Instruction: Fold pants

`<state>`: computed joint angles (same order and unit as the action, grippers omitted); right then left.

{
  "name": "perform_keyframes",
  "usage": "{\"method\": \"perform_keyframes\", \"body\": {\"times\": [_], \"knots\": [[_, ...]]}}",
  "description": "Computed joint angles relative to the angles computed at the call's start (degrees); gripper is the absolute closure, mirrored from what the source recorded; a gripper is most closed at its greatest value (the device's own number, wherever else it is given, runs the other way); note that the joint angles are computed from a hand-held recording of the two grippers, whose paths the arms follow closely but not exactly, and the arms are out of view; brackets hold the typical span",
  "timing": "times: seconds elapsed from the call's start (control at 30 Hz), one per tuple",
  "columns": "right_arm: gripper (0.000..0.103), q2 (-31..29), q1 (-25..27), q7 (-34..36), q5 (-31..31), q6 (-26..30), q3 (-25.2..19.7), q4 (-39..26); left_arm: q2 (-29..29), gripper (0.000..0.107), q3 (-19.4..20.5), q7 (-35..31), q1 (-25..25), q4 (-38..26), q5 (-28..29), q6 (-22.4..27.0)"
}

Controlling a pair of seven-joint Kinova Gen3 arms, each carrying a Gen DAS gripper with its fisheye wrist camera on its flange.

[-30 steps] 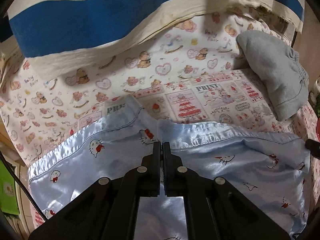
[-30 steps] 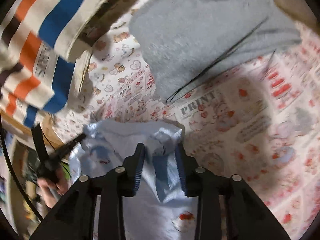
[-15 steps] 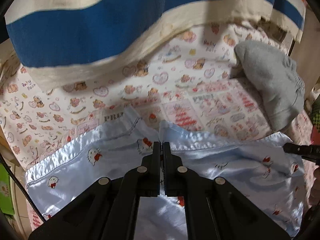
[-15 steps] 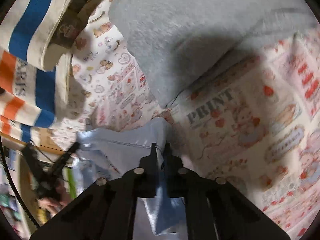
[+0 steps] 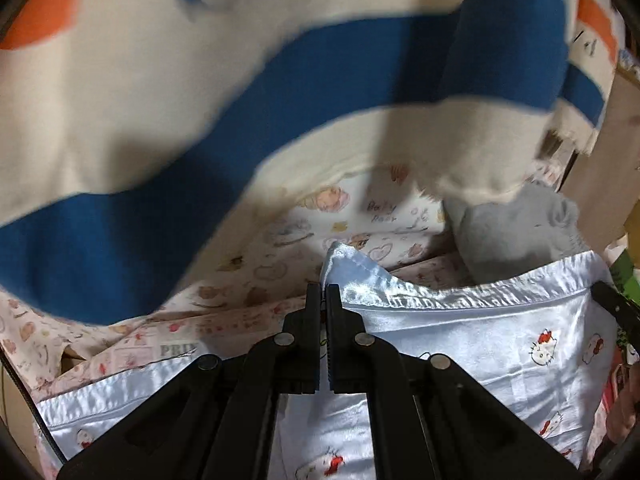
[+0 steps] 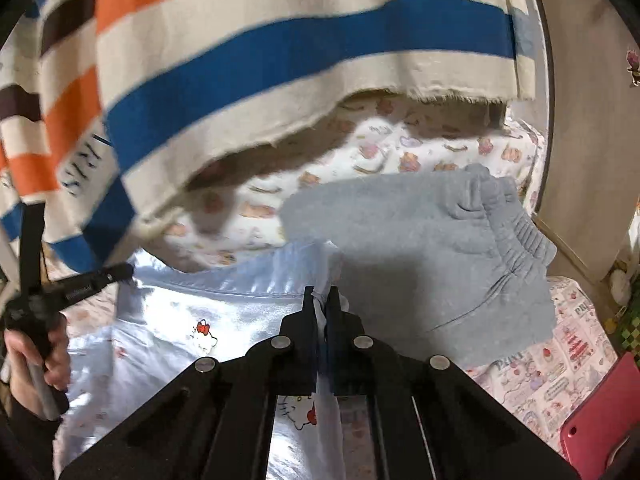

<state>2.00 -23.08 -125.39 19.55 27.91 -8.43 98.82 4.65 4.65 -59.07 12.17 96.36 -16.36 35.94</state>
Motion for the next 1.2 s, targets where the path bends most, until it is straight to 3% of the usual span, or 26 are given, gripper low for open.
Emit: {"method": "perform_keyframes", "body": {"times": [0.1,0.2,0.27,0.33,0.4,0.47,0.63,0.8,0.9,0.97,1.2], "knots": [[0.1,2.27,-1.05,-3.19,3.57,0.89,1.03,-0.32,3.86,0.106,0.14,-1.52,0.47,-2.13,0.01,1.59],[0.098,4.36,0.21,-2.53,2.17,2.36,0.84,-1.08,6.7,0.102,-0.21,-3.1,1.54,-3.38,0.16,3.17],[0.083,5.76,2.5,-2.38,2.01,5.04,-1.23,-2.44,7.39,0.092,-0.88,-3.04,2.66,-3.26,-0.73,3.4],[0.058,4.95,0.58,-5.95,5.46,4.92,0.54,-1.04,6.84,0.065,-2.01,-1.22,4.33,-2.14,-2.86,2.82],[0.045,3.32,-3.37,-10.61,10.13,3.87,4.76,1.14,5.06,0.059,-0.28,2.57,3.76,0.12,-6.71,1.94],[0.044,1.49,-3.72,-14.99,13.98,3.3,5.08,3.15,2.96,0.059,3.76,5.93,1.28,1.97,-10.25,1.97],[0.043,-4.06,0.51,-15.81,14.57,1.18,1.28,7.96,-4.04,0.058,4.68,17.58,4.35,7.8,-20.49,2.35],[0.043,-9.21,3.18,-14.86,13.84,0.21,-2.81,11.48,-12.19,0.057,15.19,29.23,-1.35,13.45,-29.46,5.06],[0.043,-12.49,4.17,-12.74,10.76,-0.93,-4.07,13.12,-17.13,0.054,14.27,35.93,3.19,16.66,-33.9,8.08],[0.043,-14.92,4.6,-11.38,8.92,-1.57,-5.09,14.37,-20.32,0.053,16.01,39.53,3.87,18.3,-35.31,10.68],[0.043,-24.37,8.26,-9.83,5.86,-3.31,-13.31,19.62,-32.55,0.05,31.17,47.69,-3.02,23.41,-35.37,21.54]]}}
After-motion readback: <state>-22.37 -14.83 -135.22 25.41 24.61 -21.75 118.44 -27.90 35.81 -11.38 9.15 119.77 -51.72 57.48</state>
